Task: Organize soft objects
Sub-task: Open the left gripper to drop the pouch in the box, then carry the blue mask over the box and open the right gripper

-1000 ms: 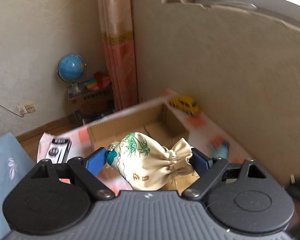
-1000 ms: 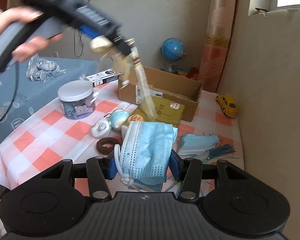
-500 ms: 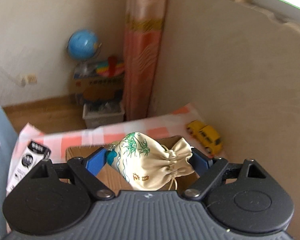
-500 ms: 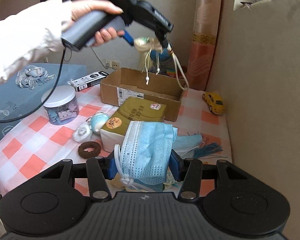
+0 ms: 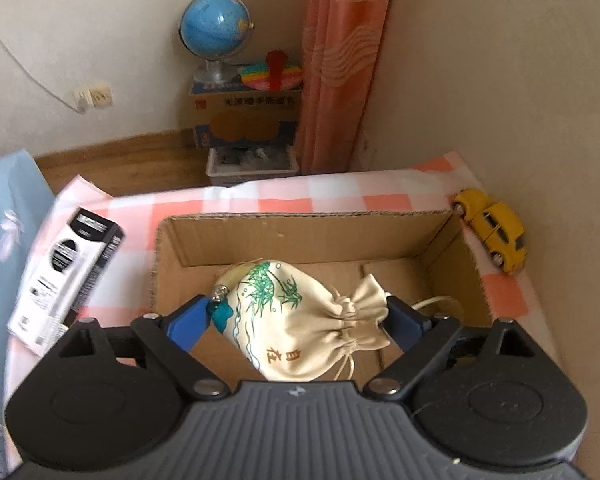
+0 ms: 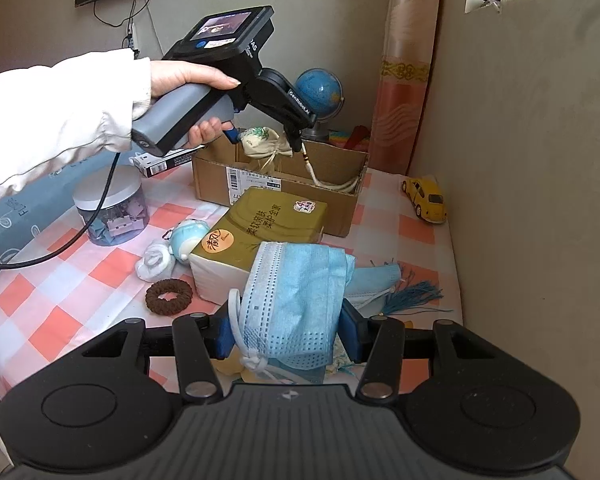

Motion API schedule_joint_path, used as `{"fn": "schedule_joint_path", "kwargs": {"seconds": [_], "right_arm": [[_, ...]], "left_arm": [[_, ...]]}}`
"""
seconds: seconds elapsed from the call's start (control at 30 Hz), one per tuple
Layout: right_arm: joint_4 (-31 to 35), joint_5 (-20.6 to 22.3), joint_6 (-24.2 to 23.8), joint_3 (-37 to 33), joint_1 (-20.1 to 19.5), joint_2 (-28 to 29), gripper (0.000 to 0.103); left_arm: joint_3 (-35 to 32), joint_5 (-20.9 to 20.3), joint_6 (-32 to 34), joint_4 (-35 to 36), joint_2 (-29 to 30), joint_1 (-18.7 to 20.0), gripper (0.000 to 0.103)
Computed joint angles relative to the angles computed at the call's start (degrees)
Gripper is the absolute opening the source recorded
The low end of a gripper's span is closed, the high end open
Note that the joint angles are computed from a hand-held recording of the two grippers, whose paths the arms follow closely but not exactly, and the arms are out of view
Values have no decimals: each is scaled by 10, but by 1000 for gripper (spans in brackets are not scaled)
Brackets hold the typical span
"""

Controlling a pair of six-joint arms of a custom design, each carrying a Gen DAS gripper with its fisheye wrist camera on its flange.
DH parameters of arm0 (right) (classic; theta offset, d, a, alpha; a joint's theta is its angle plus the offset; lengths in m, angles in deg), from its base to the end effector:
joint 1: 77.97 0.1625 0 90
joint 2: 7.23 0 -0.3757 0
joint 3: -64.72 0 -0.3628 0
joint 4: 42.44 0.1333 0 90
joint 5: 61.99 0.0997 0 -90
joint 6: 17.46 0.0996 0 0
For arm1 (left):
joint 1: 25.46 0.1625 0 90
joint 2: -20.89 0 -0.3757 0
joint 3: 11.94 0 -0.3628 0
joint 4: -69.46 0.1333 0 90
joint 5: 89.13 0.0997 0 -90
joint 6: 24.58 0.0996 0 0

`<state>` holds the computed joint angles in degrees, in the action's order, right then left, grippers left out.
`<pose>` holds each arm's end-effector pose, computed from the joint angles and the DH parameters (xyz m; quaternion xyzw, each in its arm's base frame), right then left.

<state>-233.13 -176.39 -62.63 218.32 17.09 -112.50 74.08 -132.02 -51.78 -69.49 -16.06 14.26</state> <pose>0.1160 -0.2658 0.2775 0.2879 -0.8338 0.3400 0.3260 -0.3585 -0.5660 0.0462 0.1838 0.8981 -0.2493 0.3123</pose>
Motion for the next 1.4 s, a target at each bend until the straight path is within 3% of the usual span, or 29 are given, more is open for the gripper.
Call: {"fn": "schedule_joint_path", "kwargs": {"seconds": [0.27, 0.37, 0.57, 0.77, 0.97, 1.13, 1.4], "right_arm": [[-2, -18, 5, -4, 28, 13, 55], [-1, -24, 8, -6, 38, 18, 55], [11, -22, 23, -14, 33, 23, 55], [13, -23, 34, -34, 29, 46, 55], [-10, -32, 35, -78, 40, 104, 55], [-30, -43, 18, -141, 55, 172, 55], [-39, -49, -8, -278, 52, 299, 55]], "left_arm": [[41, 16, 53, -28, -29, -18, 96], [77, 3, 58, -47, -58, -25, 96], [205, -9, 76, -115, -144, -59, 98], [349, -18, 46, -157, -238, -105, 99], [444, 10, -14, -176, -291, -149, 99], [495, 56, -32, -190, -305, -184, 99], [530, 62, -55, -185, -334, -192, 99]]}}
